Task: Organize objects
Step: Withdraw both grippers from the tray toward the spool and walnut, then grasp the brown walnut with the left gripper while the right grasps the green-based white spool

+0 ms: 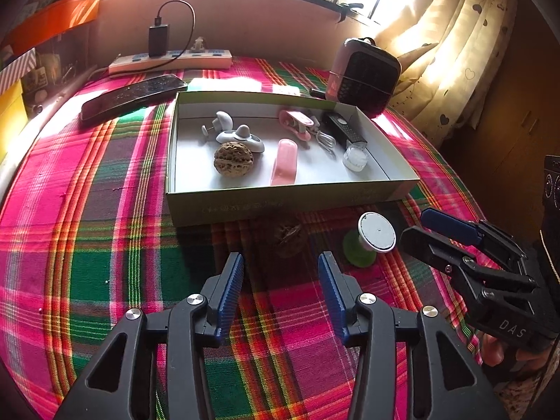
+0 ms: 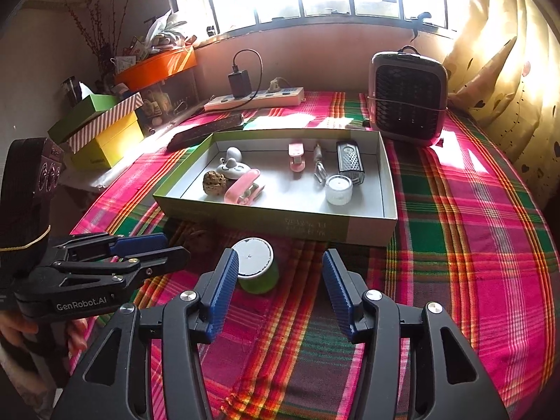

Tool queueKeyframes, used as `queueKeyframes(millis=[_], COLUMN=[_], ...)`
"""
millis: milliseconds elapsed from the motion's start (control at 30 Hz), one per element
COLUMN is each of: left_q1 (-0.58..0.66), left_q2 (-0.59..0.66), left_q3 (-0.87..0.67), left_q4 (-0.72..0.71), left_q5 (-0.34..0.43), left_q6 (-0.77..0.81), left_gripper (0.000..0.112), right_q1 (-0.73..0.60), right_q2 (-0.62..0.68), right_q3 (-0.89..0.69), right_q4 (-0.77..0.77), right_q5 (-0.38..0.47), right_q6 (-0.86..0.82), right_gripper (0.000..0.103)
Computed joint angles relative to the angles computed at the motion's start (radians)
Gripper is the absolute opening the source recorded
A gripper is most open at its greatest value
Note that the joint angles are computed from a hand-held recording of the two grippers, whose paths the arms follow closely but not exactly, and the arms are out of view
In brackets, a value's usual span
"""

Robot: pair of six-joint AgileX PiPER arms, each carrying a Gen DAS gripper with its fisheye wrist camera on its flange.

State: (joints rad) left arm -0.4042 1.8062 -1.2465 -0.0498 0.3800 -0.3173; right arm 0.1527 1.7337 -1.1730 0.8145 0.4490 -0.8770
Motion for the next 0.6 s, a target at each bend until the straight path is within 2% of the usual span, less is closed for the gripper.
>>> queueKeyframes(millis=[300,600], left_q1=[-0.003,0.006], left_q2=[0.083,0.115], left_q3=[-0.113,-0.147], left_q4=[0.0,-0.024], left_q5=[0.045,0.043], left_q6=[0.031,0.042], left_gripper=[0.043,0.043], right_q1=[0.001,0.007], right_q2=[0.009,0.023], right_q3=[0.017,0.001], right_q4=[-0.029,-0.064], right_q5=[-0.005,0.001], right_q6=[0.021,0.058], right_gripper=[0.052,0.052])
